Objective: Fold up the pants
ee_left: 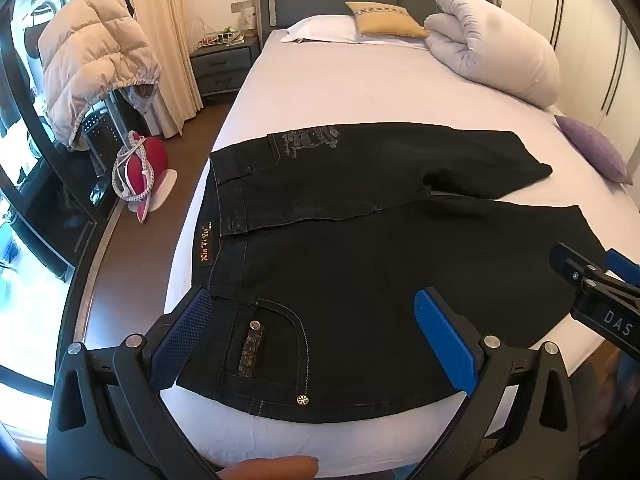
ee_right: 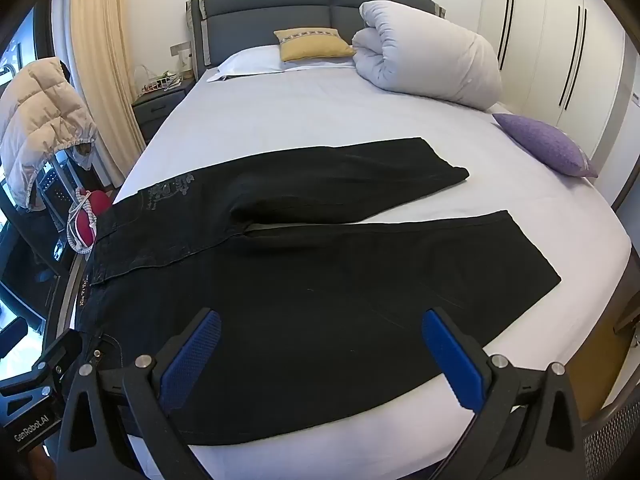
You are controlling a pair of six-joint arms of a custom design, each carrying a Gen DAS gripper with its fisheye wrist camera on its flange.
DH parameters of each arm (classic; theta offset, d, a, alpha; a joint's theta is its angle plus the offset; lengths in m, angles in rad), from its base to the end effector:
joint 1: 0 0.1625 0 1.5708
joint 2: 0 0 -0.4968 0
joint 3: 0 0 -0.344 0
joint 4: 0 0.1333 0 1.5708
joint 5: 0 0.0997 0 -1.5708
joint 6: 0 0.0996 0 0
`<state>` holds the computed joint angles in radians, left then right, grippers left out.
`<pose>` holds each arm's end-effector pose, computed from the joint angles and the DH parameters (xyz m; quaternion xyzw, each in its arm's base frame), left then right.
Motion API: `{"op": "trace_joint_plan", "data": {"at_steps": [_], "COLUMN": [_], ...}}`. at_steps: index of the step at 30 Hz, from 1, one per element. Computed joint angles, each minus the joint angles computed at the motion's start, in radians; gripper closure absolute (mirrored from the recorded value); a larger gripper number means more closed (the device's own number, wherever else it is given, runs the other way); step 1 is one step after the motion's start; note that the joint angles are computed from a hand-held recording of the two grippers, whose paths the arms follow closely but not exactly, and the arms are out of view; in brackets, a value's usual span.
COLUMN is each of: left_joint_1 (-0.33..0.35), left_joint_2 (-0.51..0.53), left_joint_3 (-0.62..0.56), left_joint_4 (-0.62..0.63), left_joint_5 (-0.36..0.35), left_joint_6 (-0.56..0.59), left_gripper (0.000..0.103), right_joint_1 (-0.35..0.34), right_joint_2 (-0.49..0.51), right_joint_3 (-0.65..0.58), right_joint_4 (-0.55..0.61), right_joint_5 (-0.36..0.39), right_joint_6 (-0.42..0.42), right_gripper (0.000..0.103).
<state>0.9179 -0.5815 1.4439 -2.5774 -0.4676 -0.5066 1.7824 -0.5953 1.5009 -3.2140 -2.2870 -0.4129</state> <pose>-0.2755 -0.7260 0.1440 0.0244 0.8500 -0.3377 0.4037 0.2235 -0.7170 0.1819 0.1481 -0.8702 0.3031 0.3592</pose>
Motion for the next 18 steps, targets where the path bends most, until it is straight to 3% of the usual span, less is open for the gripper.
{"op": "trace_joint_plan", "data": {"at_steps": [18], "left_joint_1": [0.002], "left_joint_2": [0.005], "left_joint_3": [-0.011], "left_joint_4": [0.011], "left_joint_5": [-0.013], "left_joint_6": [-0.013], "left_gripper": [0.000], "right_joint_1": [-0.005], "right_joint_2": [-0.004], "right_joint_3": [0.011], "right_joint_4": [-0.014], "right_joint_5": [0.002], "right_joint_6": [-0.014], "right_gripper": [0.000]}}
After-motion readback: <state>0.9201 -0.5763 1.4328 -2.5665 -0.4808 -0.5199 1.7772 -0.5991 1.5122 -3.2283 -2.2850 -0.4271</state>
